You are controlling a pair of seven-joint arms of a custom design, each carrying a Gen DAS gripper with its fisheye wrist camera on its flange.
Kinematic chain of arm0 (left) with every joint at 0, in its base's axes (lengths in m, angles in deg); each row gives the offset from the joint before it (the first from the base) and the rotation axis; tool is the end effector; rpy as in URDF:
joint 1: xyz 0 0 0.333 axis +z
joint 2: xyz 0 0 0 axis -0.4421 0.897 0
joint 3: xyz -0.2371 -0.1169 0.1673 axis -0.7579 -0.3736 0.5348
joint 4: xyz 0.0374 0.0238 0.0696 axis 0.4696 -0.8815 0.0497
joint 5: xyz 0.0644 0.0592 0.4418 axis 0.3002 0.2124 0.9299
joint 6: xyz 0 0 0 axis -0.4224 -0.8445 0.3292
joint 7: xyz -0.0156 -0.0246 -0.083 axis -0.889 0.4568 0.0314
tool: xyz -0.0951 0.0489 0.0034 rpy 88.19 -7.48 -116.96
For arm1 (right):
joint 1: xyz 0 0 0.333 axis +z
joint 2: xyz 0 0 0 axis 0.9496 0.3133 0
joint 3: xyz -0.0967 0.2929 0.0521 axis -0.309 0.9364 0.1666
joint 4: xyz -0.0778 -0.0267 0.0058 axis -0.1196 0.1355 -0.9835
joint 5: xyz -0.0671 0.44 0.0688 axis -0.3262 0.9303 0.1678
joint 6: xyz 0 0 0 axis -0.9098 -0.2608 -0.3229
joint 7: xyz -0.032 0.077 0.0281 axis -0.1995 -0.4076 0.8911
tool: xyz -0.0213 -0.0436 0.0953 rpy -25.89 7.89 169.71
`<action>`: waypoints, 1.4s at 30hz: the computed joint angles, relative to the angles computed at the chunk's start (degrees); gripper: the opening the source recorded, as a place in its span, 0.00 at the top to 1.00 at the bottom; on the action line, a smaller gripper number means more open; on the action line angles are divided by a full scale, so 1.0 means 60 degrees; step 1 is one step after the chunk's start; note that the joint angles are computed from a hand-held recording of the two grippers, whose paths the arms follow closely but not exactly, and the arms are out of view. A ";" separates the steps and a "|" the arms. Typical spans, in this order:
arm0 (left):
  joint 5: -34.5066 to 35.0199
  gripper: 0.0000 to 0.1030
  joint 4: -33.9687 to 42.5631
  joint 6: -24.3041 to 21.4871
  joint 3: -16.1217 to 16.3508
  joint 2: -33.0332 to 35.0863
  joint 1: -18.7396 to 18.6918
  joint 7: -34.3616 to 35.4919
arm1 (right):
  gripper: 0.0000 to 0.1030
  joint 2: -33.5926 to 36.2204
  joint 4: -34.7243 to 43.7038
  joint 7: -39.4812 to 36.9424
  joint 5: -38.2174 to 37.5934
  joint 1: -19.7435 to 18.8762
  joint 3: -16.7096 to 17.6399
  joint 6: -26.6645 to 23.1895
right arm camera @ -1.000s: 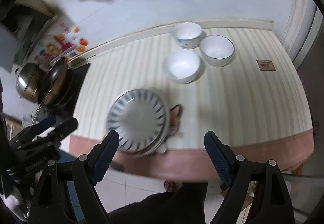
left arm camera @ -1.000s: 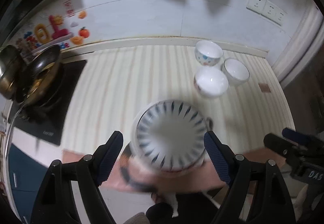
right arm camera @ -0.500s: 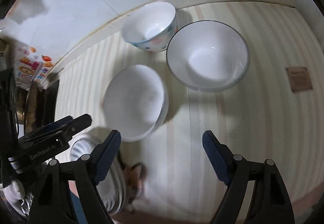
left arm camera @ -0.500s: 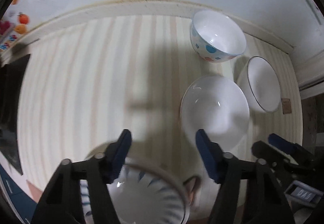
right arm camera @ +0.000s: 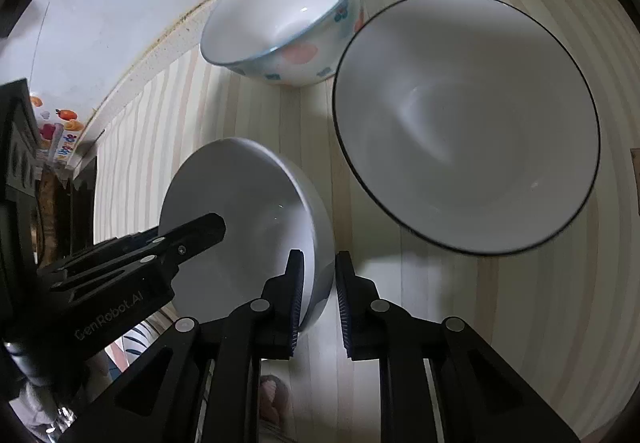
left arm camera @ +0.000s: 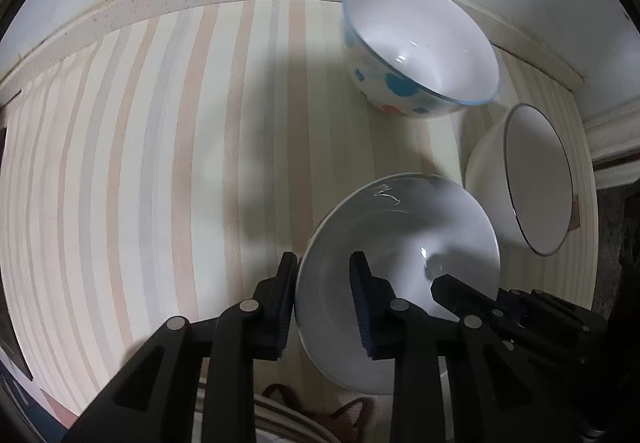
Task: Organize plates and bowls
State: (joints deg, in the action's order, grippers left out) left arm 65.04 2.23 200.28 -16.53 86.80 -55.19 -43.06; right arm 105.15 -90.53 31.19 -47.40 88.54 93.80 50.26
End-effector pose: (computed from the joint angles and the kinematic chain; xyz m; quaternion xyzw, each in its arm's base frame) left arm 0.6072 -0.4910 0.4462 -0.7695 0.6278 -0.1159 0.0146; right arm 0.6848 0.3099 0.3829 -0.7441 0.6343 0.0811 0.1934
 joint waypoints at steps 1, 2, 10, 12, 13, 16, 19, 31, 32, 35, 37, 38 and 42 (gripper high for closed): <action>0.0061 0.76 -0.0062 -0.0038 -0.0009 -0.0096 -0.0056 -0.0014 | 0.83 -0.0115 -0.0117 0.0001 0.0038 -0.0012 0.0016 -0.0031; 0.0088 0.76 -0.0128 -0.0031 -0.0026 -0.0177 -0.0079 -0.0001 | 0.83 -0.0262 -0.0285 -0.0063 0.0121 -0.0049 0.0040 -0.0020; 0.0430 0.76 -0.0094 -0.0273 -0.0307 -0.0639 -0.0658 -0.0037 | 0.83 -0.2127 -0.2130 -0.0647 0.0678 -0.0201 -0.0064 -0.0073; 0.0457 0.76 0.0036 -0.0277 -0.0355 -0.0563 -0.0787 -0.0020 | 0.83 -0.2688 -0.2735 -0.0809 0.0817 -0.0234 -0.0167 -0.0094; 0.0454 0.76 0.0139 -0.0319 -0.0397 -0.0496 -0.0877 0.0003 | 0.83 -0.2927 -0.3011 -0.0860 0.0846 -0.0236 -0.0223 -0.0112; 0.0375 0.76 0.0550 -0.0445 -0.0447 -0.0183 -0.1064 0.0112 | 0.83 -0.3520 -0.3776 -0.0934 0.0953 -0.0258 -0.0401 -0.0203; 0.0267 0.76 0.1027 -0.0590 -0.0475 0.0288 -0.1249 0.0395 | 0.83 -0.4028 -0.4543 -0.0977 0.0972 -0.0298 -0.0580 -0.0170; -0.0042 0.76 0.3372 -0.1783 -0.0197 0.2140 -0.2029 0.1079 | 0.83 -0.4383 -0.5618 -0.0726 0.1219 -0.0405 -0.0838 0.0085; -0.0013 0.76 0.3504 -0.1842 -0.0148 0.2231 -0.2082 0.1090 | 0.83 -0.4362 -0.5620 -0.0749 0.1261 -0.0406 -0.0841 0.0061; -0.0116 0.76 0.4022 -0.2026 -0.0095 0.2590 -0.2128 0.1155 | 0.83 -0.4313 -0.5587 -0.0880 0.1283 -0.0458 -0.0879 0.0006; -0.0184 0.76 0.4440 -0.2193 -0.0047 0.2820 -0.2168 0.1179 | 0.83 -0.4176 -0.5418 -0.0975 0.1312 -0.0486 -0.0889 -0.0165; -0.0154 0.76 0.4407 -0.2200 0.0013 0.2760 -0.2184 0.1136 | 0.83 -0.4091 -0.5287 -0.1015 0.1415 -0.0522 -0.0908 -0.0378; 0.0207 0.75 0.3632 -0.1842 0.0241 0.1942 -0.2081 0.0781 | 0.80 -0.4010 -0.4858 -0.0971 0.1191 -0.0659 -0.0943 -0.0626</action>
State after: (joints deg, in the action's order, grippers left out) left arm 66.28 24.03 189.23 -15.09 98.45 -67.68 -38.37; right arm 81.09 -119.68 25.36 -40.26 84.59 88.14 46.50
